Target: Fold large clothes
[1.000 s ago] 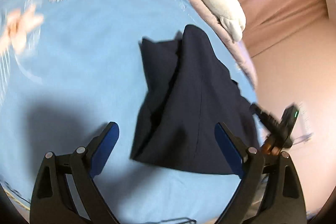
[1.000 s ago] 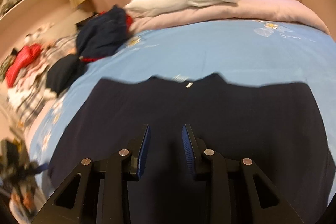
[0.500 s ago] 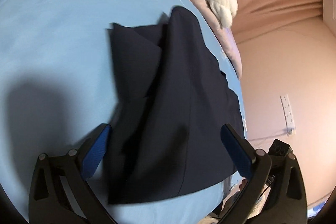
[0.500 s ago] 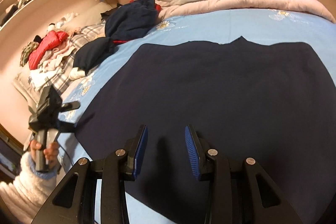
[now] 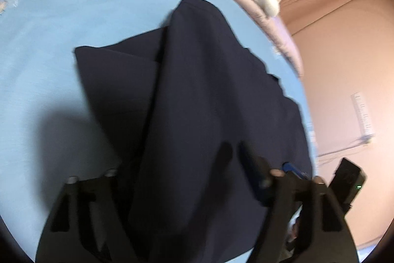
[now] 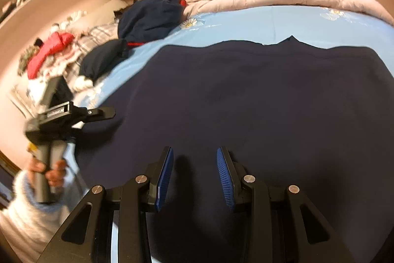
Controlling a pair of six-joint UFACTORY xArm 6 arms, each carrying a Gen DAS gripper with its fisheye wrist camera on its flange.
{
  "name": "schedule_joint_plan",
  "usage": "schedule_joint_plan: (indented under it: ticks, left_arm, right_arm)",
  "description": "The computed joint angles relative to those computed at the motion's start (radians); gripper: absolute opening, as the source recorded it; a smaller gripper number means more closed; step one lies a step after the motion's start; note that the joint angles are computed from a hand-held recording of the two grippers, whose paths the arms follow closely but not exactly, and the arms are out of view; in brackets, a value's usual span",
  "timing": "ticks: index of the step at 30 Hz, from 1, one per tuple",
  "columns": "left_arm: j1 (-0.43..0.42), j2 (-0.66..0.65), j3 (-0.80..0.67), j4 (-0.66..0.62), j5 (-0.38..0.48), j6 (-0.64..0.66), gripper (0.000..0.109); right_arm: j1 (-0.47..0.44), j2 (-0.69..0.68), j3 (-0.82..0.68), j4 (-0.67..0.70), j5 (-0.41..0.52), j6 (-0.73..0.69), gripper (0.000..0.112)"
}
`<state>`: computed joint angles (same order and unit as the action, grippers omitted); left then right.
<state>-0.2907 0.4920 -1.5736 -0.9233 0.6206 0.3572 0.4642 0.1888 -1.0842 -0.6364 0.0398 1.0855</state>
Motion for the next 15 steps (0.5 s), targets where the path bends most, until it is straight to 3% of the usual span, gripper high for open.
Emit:
schedule_joint_plan:
  ticks: [2, 5, 8, 11, 15]
  left_arm:
    - [-0.002, -0.010, 0.015, 0.025, -0.021, -0.025, 0.055]
    - [-0.013, -0.027, 0.031, 0.119, -0.058, -0.093, 0.044]
    - [-0.035, -0.055, 0.054, 0.195, -0.103, -0.141, 0.037]
    - [-0.056, -0.100, 0.091, 0.201, -0.144, -0.125, 0.033]
    - [-0.089, -0.140, 0.108, 0.281, -0.188, -0.150, 0.032]
  right_arm:
    - [0.012, 0.030, -0.030, 0.036, 0.045, -0.057, 0.037]
    - [0.025, 0.049, -0.079, -0.049, 0.123, 0.001, 0.036]
    - [0.055, 0.047, -0.115, -0.062, 0.228, -0.038, 0.036]
    - [0.062, -0.009, -0.061, -0.035, 0.195, -0.047, 0.036]
    - [0.077, -0.095, 0.009, -0.289, 0.162, 0.155, 0.036]
